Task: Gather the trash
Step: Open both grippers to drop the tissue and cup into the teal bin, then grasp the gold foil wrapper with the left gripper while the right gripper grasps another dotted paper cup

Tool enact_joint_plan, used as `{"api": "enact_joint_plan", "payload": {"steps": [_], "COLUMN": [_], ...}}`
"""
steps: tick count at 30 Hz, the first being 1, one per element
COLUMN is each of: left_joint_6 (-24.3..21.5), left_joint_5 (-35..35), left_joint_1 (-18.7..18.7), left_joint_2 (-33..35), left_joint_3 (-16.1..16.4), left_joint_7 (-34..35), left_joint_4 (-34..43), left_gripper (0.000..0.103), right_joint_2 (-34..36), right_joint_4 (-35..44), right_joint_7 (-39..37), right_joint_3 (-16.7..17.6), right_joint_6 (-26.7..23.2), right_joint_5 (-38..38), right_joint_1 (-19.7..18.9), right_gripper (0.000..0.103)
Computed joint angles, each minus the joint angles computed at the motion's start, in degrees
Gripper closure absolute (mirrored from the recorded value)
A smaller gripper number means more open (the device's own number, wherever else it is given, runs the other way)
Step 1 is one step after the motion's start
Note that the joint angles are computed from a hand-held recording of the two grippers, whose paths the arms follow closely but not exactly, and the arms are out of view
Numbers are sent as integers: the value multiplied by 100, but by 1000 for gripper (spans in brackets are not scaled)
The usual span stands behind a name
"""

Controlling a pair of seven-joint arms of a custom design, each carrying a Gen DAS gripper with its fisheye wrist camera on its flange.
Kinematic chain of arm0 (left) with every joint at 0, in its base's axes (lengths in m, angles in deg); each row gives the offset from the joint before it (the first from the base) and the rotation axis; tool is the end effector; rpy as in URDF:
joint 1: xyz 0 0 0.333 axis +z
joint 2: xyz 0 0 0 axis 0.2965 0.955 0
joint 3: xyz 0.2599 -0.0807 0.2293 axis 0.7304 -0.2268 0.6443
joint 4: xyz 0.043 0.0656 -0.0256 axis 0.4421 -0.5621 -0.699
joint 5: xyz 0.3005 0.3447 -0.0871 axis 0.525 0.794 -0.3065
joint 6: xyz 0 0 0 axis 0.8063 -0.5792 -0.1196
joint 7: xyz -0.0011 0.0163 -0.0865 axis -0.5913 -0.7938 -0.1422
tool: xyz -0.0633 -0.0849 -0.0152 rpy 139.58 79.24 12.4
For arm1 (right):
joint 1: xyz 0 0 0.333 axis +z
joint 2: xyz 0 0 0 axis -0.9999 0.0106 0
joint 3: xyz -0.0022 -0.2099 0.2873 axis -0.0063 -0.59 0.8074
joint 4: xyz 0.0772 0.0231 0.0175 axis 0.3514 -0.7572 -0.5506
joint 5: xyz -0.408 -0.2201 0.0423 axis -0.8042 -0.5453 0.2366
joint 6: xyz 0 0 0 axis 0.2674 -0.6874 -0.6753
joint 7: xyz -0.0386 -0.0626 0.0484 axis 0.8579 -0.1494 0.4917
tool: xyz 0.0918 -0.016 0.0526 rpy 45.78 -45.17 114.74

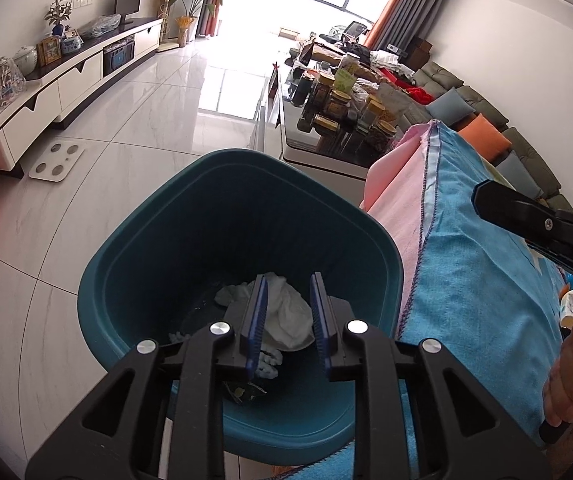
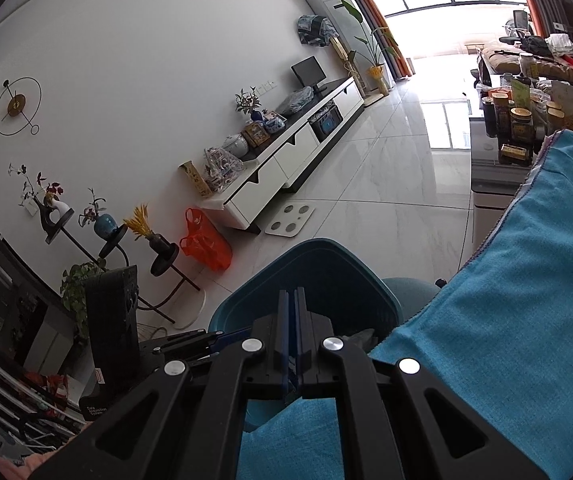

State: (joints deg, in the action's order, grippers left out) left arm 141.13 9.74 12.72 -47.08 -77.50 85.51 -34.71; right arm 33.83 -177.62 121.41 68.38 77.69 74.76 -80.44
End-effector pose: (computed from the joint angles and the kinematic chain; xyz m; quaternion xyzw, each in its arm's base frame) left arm 0.6298 -0.1462 0.4418 -0.6709 0.6475 -0.3438 0.1116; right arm 0.6302 0.0981 0.4977 -0.7292 0.5092 0.0114 0.4571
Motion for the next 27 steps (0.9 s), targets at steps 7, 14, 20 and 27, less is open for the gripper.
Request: {"api": "enact_joint_plan", "payload": {"steps": [7, 14, 20, 27], "left_joint_6": [402, 695, 390, -285], "left_joint_5": [-503, -1869, -3324, -3908], "left_joint_1": [-192, -997, -1616, -1777], "left_joint_2": [-264, -693, -761, -576], "left_joint_3": [-77, 226, 272, -137], "left_joint_7": [529, 1799, 3305, 4125], "left_joint_4": [-133, -283, -43, 247], "left_gripper": [66, 51, 48, 48], "right_joint_2": [-315, -1023, -1792, -2538], "right_joint_4": [-295, -904, -1572, -2199], "right_joint_7": [-150, -270, -399, -176], "right_joint_3": [-104, -328, -598, -966], "right_joint_6": [-14, 237, 738, 1306], "right_joint_5": [46, -19, -162, -562], "right_joint_1": [-49, -103, -170, -370], "right_gripper": [97, 79, 69, 65]}}
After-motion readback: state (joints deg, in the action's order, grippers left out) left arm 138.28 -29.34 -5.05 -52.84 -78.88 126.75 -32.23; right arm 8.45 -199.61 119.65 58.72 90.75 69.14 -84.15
